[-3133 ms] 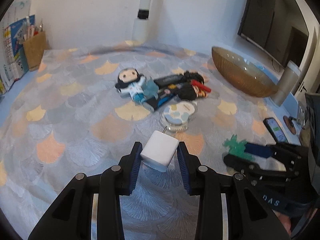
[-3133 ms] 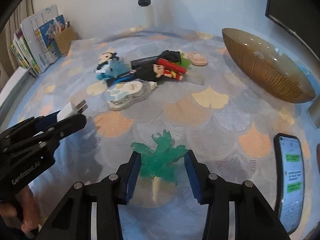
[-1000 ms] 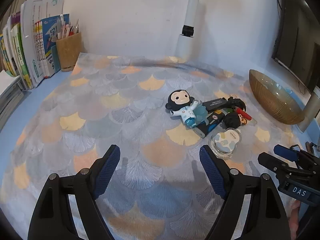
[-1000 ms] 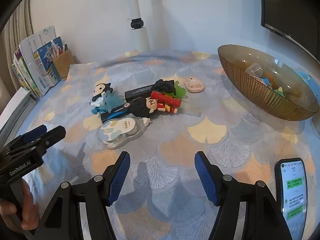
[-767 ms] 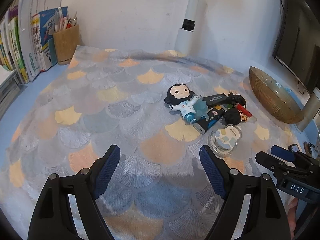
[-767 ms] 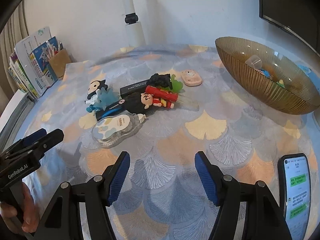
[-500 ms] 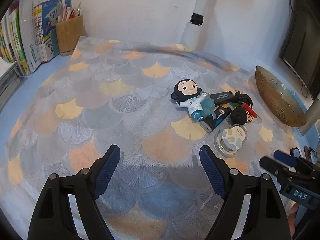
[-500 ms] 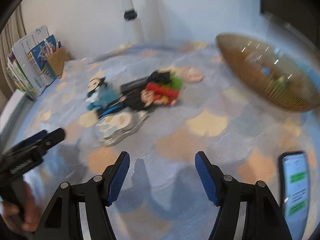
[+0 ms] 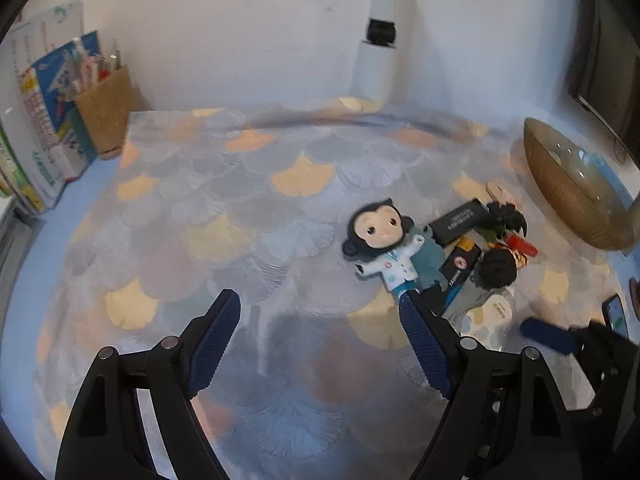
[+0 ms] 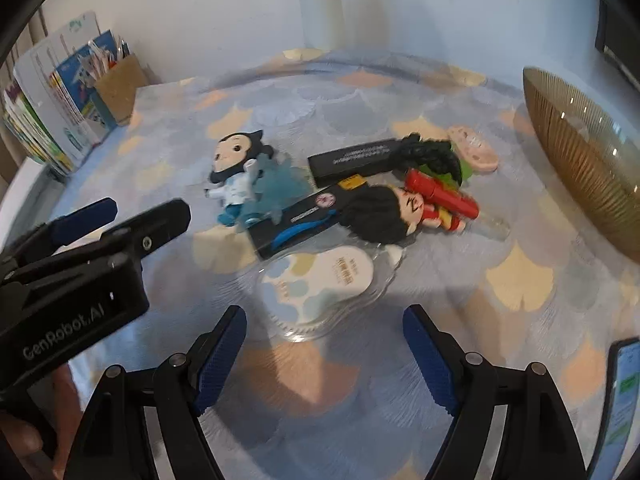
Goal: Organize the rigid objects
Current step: 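Grasp the black-haired figurine with the left tool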
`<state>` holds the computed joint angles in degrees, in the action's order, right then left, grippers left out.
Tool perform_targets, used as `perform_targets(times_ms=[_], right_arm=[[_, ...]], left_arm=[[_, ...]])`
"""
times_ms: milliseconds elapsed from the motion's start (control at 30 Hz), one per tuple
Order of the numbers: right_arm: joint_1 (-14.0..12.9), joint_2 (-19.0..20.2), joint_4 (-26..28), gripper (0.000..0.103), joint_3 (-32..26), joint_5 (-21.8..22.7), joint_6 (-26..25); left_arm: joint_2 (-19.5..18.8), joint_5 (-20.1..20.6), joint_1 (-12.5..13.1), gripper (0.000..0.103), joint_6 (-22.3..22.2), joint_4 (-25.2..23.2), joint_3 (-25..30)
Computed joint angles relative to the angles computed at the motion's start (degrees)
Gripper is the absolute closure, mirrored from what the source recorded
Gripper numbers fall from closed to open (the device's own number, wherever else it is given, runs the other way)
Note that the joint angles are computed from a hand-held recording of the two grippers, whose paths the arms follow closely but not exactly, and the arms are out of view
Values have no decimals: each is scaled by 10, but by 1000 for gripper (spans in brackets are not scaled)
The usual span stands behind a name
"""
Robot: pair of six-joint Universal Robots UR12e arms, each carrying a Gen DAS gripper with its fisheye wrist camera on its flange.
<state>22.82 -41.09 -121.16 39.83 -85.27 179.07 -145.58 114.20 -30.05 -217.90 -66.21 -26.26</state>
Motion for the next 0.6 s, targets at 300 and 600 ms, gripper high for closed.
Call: perform_targets(times_ms=[300,600], right_arm=[[-25,-31,-38,37,56,-32,73],[-38,-42,-55,39,74,12,75]], left_arm=[[-63,-37,1,22,50,-32,110],[-16,-19,9,32,9,3,16]])
